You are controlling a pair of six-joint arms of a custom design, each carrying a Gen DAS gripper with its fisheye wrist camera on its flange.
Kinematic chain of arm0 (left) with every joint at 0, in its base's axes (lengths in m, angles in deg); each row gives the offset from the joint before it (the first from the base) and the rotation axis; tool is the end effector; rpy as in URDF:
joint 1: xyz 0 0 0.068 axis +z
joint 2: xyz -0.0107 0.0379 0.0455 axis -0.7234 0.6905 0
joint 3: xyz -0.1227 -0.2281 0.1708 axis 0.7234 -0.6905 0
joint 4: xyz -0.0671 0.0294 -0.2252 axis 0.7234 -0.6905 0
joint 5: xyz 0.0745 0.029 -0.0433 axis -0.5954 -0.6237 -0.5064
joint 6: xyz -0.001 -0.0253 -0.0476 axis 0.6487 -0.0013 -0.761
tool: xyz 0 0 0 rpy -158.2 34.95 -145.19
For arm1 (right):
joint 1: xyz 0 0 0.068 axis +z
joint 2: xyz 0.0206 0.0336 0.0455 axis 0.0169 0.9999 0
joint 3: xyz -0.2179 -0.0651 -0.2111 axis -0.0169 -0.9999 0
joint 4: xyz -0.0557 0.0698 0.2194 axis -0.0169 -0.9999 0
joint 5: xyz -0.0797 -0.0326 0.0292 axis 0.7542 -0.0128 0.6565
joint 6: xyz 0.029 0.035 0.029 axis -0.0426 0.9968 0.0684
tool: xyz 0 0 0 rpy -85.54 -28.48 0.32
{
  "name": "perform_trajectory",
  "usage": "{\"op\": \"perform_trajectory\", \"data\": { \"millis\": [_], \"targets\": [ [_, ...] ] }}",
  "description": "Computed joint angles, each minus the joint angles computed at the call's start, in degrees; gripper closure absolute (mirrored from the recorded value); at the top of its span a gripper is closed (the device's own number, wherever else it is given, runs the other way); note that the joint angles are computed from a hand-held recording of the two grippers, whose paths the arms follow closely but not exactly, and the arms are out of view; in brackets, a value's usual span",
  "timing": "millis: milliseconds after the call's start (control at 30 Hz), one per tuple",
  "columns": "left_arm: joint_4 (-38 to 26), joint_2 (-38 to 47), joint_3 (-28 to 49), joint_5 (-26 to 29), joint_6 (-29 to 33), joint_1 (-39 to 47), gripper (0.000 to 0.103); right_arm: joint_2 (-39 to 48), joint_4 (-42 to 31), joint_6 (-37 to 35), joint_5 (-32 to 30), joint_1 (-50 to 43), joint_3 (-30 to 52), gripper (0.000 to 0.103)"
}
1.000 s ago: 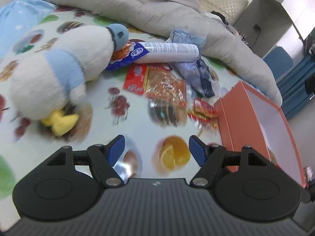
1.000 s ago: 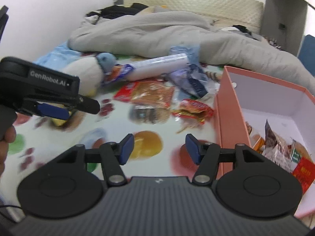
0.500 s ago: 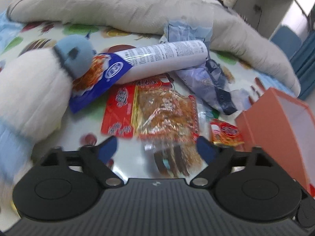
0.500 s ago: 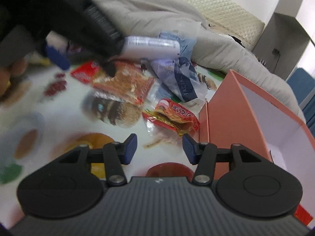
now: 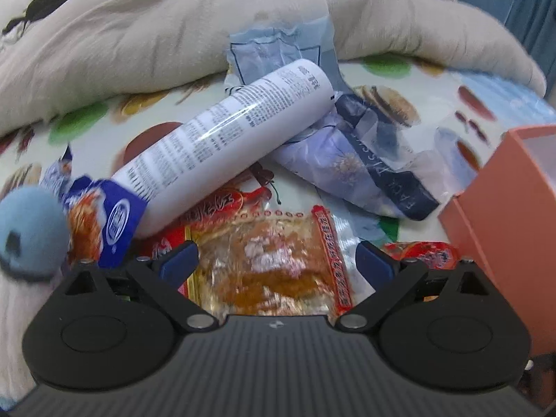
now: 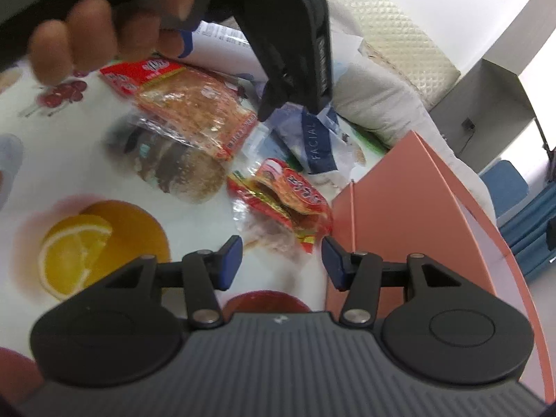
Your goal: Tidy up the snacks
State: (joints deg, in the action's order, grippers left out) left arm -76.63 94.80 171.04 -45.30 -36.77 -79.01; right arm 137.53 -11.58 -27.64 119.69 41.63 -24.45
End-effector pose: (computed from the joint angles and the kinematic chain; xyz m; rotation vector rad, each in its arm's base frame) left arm 0.4081 -0.2491 0.1766 0.0430 2.5437 0.0016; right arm 0.1918 0.1380 0.1548 -0.7500 2.0621 -0.4541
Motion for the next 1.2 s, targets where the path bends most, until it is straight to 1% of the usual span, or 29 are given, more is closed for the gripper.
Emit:
{"op": "perform_trajectory", "data": {
  "millis": [33,100,167,200,233,267,300,400,467,633,667,733,800,900,1033,1200],
  "targets": [
    [-0.9,1.4,1.7,0.0,0.2,0.1,0.004,0.4,0.6,-0.4,0.6,0.0,-0.1,0.055],
    [-3.2,3.9,4.9,1.3,-0.8,0.4,0.004,1.3,1.8,-0.9,1.4,0.2,-0.3,0.058],
    [-1.2,4.8,4.2,2.6,-0.2,0.5,0.004,1.9,2.5,-1.5,1.9,0.6,-0.5,0.064],
    [-0.5,5.0,3.8,2.1,-0.5,0.4,0.004,2.4,3.1,-1.3,2.2,0.6,-0.6,0.065],
    [0.3,5.1,3.2,1.6,-0.7,0.3,0.004,2.8,3.4,-1.2,2.4,0.4,-0.5,0.069],
    [0.9,5.1,2.8,1.4,-0.5,0.2,0.004,3.3,3.3,-1.1,2.4,0.1,-0.2,0.077],
    [1.3,5.0,2.3,1.1,-0.3,0.1,0.005,3.3,2.8,-0.7,2.3,-0.2,0.1,0.079],
    [1.2,4.8,1.8,0.2,1.4,-0.3,0.012,2.6,2.3,-0.2,0.8,-0.6,0.1,0.087],
    [1.8,4.2,1.1,0.5,1.7,-0.3,0.016,2.0,3.4,-0.7,0.1,-0.9,-0.5,0.093],
    [3.2,1.9,-2.0,0.3,2.2,-0.6,0.033,-0.9,3.2,-0.6,-0.7,-0.5,-1.9,0.098],
    [3.5,1.5,-2.5,0.4,2.1,-0.6,0.035,-1.6,2.8,-0.6,-0.8,-0.3,-2.1,0.098],
    [4.5,-0.1,-4.8,0.6,1.5,-0.8,0.042,-3.2,1.6,-0.3,-1.1,0.1,-2.4,0.099],
    [5.5,-2.2,-7.3,0.7,1.1,-1.2,0.046,-5.1,0.0,-0.3,-1.3,0.5,-2.6,0.099],
    [6.9,-5.4,-11.0,0.0,0.6,-2.3,0.048,-8.0,-2.5,-0.5,-2.1,0.5,-2.5,0.099],
    [7.0,-10.7,-15.4,-0.2,-1.2,-3.8,0.048,-13.4,-7.5,0.7,-2.3,1.4,-2.6,0.099],
    [5.4,-18.1,-19.9,-2.0,-4.9,-6.8,0.048,-20.0,-13.6,2.0,-3.5,2.2,-3.0,0.099]
  ]
}}
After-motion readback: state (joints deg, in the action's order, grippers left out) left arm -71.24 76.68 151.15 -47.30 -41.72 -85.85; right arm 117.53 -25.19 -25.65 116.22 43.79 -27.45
